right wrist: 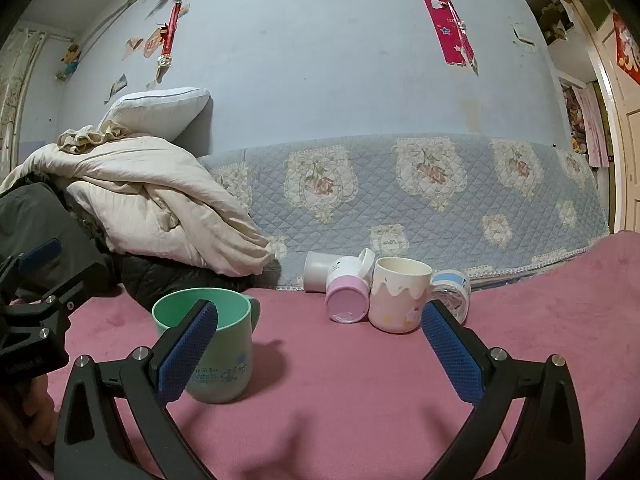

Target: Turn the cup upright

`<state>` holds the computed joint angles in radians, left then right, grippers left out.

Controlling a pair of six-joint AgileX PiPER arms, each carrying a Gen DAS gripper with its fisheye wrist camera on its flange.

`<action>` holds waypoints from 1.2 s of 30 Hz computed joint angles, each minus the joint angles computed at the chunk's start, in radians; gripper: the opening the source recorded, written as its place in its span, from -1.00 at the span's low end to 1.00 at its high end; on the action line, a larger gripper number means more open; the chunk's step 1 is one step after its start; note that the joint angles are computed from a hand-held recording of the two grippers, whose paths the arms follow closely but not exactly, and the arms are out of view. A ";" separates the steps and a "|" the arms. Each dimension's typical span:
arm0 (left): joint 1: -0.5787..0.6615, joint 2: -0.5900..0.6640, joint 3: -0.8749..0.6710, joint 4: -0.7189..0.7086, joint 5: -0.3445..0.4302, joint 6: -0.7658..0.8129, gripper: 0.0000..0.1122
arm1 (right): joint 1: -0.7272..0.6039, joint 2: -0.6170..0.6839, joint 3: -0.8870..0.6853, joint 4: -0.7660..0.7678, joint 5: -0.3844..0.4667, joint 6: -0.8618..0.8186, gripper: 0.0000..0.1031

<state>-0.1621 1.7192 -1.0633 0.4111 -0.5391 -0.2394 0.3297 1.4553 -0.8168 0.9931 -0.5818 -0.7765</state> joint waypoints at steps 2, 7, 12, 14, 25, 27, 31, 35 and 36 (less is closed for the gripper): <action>0.000 0.000 -0.004 -0.007 0.014 0.002 0.84 | 0.001 -0.001 0.000 0.000 -0.001 0.002 1.00; 0.031 0.005 -0.019 0.080 0.026 -0.118 0.84 | 0.000 0.000 -0.001 0.002 0.001 -0.004 1.00; 0.035 0.011 -0.033 0.114 0.044 -0.154 0.84 | 0.001 0.001 -0.003 0.007 0.001 -0.011 1.00; 0.029 0.003 -0.014 0.066 0.026 -0.101 0.84 | 0.000 0.002 -0.003 0.006 0.002 -0.010 1.00; 0.008 -0.012 0.023 -0.022 -0.016 0.023 0.84 | 0.000 0.002 -0.003 0.002 0.001 -0.006 1.00; 0.005 -0.010 0.017 -0.024 -0.003 0.024 0.84 | 0.000 0.002 -0.004 0.006 0.003 -0.011 1.00; 0.005 -0.012 0.017 -0.024 0.001 0.018 0.84 | 0.000 0.002 -0.004 0.006 0.003 -0.011 1.00; 0.006 -0.013 0.018 -0.022 0.002 0.017 0.84 | 0.001 0.002 -0.005 0.009 0.003 -0.014 1.00; 0.006 -0.013 0.018 -0.022 0.002 0.017 0.84 | 0.001 0.002 -0.005 0.009 0.002 -0.014 1.00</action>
<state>-0.1560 1.7065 -1.0449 0.3890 -0.5373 -0.2226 0.3310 1.4578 -0.8220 1.0020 -0.5794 -0.7905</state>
